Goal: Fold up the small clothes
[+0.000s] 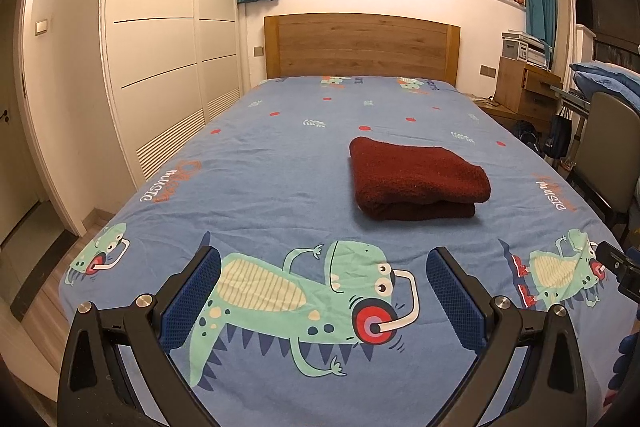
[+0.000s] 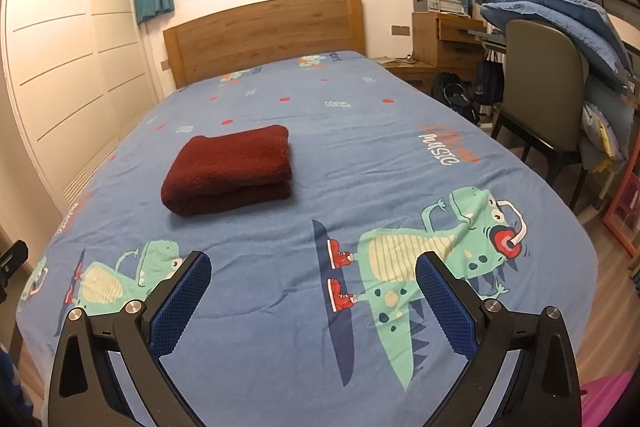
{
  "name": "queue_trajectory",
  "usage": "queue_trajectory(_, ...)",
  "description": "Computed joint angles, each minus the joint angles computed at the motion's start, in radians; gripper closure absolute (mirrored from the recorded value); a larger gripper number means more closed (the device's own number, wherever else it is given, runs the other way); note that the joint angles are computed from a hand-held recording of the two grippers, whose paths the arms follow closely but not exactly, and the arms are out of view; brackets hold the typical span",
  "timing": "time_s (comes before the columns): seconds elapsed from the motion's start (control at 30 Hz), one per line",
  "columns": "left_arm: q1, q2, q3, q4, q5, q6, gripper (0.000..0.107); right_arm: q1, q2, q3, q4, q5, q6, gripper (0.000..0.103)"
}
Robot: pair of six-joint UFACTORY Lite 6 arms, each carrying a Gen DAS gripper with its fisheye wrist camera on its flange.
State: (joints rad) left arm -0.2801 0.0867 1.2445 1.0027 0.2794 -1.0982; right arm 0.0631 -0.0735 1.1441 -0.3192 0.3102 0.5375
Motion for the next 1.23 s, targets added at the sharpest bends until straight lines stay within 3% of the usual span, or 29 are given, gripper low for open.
queue_trajectory(1.23, -0.029, 0.011, -0.024, 0.068, -0.003, -0.093, 0.005, 0.010, 0.008, -0.032, -0.075, -0.004, 0.057, 0.001)
